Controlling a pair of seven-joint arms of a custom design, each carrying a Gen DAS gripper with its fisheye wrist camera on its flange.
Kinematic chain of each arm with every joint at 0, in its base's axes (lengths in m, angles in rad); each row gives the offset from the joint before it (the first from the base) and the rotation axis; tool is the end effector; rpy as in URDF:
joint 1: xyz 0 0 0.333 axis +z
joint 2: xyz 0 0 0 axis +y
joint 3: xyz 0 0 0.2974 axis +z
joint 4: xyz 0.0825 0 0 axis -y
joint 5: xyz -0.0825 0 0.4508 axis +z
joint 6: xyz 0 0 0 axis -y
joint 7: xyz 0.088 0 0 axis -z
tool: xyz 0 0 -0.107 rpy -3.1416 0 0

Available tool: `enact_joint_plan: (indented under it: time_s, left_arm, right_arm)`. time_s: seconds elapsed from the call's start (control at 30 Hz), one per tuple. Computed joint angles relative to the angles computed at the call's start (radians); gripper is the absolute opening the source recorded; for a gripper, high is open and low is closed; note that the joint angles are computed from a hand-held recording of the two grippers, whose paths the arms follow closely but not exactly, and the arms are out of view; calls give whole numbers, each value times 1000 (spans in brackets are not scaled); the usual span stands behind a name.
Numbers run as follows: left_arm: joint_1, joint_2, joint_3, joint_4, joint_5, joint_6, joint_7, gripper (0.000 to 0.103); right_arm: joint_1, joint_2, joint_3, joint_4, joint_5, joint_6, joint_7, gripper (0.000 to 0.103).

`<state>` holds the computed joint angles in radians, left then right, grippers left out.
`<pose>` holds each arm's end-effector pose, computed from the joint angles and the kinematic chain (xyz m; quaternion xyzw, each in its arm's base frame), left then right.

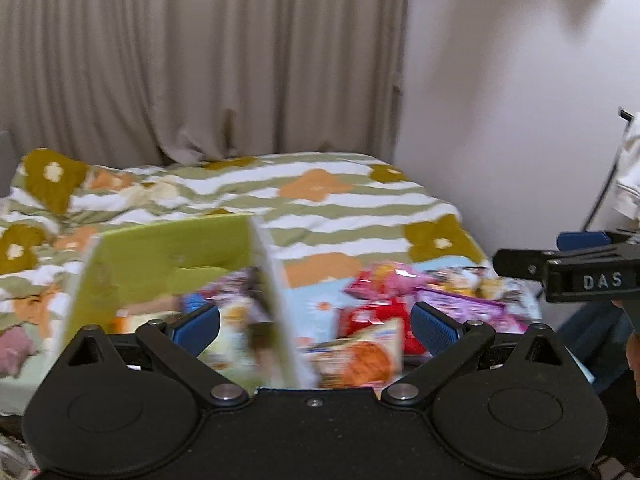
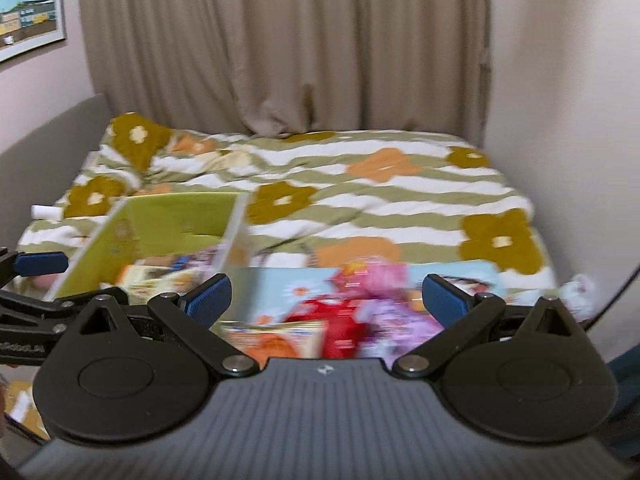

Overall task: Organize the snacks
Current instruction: 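Withdraw both open grippers from the box toward the snack pile, then grasp yellow snack bag with left gripper while right gripper grasps grey Oishi bag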

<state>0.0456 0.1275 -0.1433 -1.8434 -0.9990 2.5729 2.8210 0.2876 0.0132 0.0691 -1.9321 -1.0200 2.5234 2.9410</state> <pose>0.6953 -0.0508 0.4732 -0.4025 0.7948 -0.4191 0.1750 0.6218 0.2404 0.4954 -0.5191 0.7218 -0.3636 0.2781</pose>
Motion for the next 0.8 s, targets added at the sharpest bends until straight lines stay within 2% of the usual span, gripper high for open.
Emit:
enact_joint_plan:
  time_s: [0.13,0.37,0.6,0.8]
  left_arm:
    - [-44,-19,-29,-45,18,21,2,103]
    - [-124,-2,-53,-89,130,40,-93,103]
    - [-174,65,-61,-93,291,48,-252,103]
    - [-221,131,-56,-95,453,129,-392,103]
  right_arm:
    - [-32,-89,-10,-106,-53,-37,33,103]
    - [-130,-177,-32,-247,-34,41,16,103]
    - [-202,-157,-63,-300,38,155,-84,103]
    - [-238,-97,-87,-303,88,253,-155,103]
